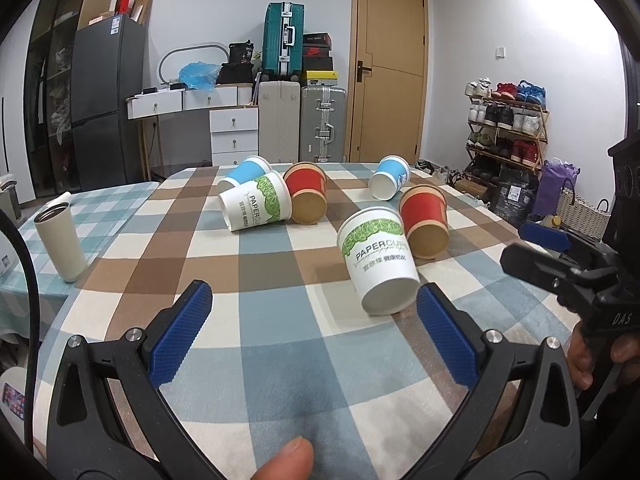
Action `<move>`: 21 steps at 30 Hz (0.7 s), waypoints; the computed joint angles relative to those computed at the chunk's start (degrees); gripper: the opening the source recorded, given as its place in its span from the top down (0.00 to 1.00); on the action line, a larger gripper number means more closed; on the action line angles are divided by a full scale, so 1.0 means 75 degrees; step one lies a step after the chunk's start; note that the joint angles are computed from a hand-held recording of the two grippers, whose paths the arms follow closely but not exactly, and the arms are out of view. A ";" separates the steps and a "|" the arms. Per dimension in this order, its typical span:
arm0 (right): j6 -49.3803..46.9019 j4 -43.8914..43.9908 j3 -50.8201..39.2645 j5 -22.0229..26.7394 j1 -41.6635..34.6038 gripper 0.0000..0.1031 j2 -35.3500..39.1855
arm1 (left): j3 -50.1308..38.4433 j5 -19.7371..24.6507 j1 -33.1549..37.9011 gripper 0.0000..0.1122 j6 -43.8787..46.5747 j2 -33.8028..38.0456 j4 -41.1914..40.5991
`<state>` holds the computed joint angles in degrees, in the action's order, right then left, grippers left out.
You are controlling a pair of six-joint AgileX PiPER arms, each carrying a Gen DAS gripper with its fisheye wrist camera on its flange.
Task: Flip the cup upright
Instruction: 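Move the left tool toward the lying white PAPERCUPS cup and close on it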
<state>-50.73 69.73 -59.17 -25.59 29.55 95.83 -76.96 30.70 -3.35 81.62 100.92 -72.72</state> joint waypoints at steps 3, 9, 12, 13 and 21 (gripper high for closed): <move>-0.0081 0.0148 0.0053 0.0083 -0.0114 0.00 -0.0089 | -0.0374 -0.0078 -0.0219 0.09 -0.0825 0.0132 0.0833; -0.0632 0.0769 -0.0065 0.0318 -0.0348 0.00 -0.0147 | -0.1191 -0.0204 -0.0675 0.09 -0.2487 0.0492 0.2458; -0.1300 0.1460 -0.0161 0.0369 -0.0419 0.00 -0.0137 | -0.1701 -0.0187 -0.0953 0.09 -0.3513 0.0764 0.3574; -0.1273 0.1495 -0.0146 0.0441 -0.0477 0.00 -0.0152 | -0.1904 -0.0055 -0.0994 0.09 -0.3656 0.0883 0.3706; -0.1319 0.1742 -0.0114 0.0675 -0.0703 0.00 -0.0185 | -0.3497 0.0940 -0.1263 0.09 -0.5258 0.1886 0.4763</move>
